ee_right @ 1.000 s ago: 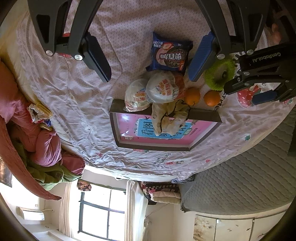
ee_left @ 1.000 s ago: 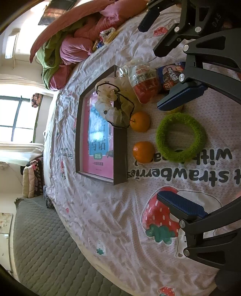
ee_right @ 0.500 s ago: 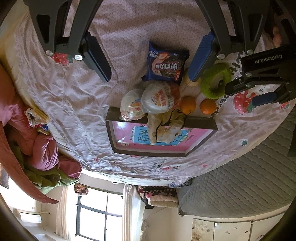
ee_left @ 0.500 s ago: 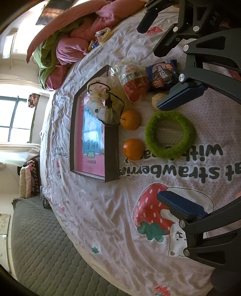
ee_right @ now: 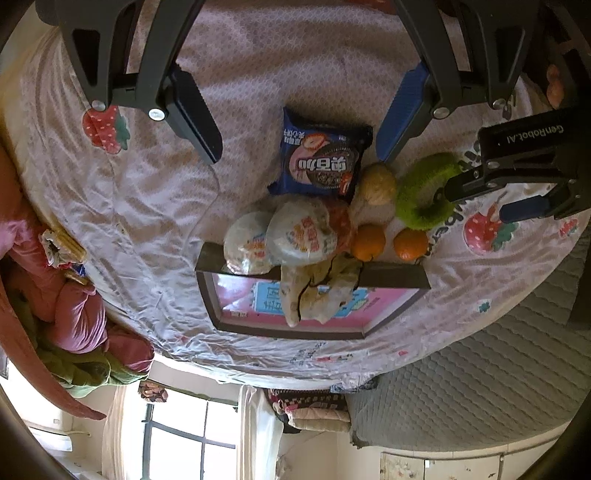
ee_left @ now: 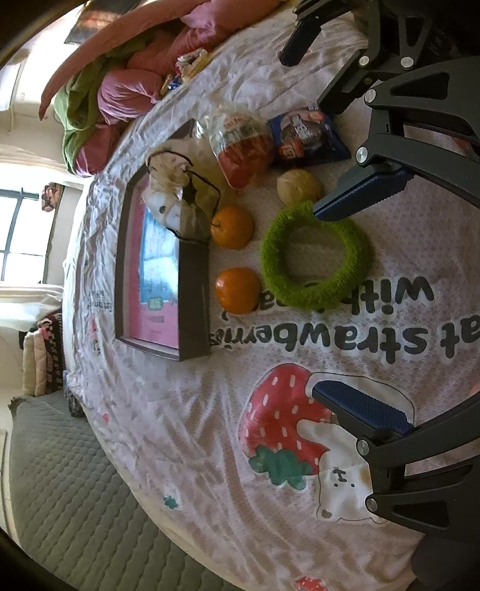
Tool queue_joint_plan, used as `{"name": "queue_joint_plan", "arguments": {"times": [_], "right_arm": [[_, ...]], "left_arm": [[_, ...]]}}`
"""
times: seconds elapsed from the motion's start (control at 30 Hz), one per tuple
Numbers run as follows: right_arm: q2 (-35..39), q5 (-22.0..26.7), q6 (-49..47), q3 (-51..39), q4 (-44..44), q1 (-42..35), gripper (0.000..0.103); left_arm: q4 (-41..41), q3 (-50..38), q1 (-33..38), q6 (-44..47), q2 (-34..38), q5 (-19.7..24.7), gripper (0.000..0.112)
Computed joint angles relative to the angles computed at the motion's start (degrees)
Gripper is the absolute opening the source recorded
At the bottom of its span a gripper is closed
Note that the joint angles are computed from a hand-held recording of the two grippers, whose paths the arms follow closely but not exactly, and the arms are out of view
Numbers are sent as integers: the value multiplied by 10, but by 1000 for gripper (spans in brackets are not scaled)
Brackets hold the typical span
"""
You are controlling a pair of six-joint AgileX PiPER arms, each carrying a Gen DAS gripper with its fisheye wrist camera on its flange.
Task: Organize objects
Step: 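Reach the left gripper toward the green fuzzy ring, then grasp the green ring with the left gripper while the right grasps the blue cookie packet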
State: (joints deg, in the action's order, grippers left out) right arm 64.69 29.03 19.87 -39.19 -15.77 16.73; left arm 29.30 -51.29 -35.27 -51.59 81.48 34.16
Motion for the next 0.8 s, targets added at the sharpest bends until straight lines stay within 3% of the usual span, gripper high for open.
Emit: {"name": "queue_joint_plan", "arguments": {"times": [0.4, 0.63, 0.7, 0.8], "right_arm": [[64, -37, 68, 6, -39, 6, 85], [95, -59, 74, 3, -40, 12, 85], [102, -65, 25, 2, 11, -1, 85], [101, -74, -52, 4, 89, -20, 76]], "left_arm": [[-4, -3, 33, 20, 47, -50, 88], [-83, -13, 56, 106, 78, -82, 88], [-99, -13, 59, 123, 81, -92, 84], [-118, -19, 62, 141, 88, -96, 67]]}}
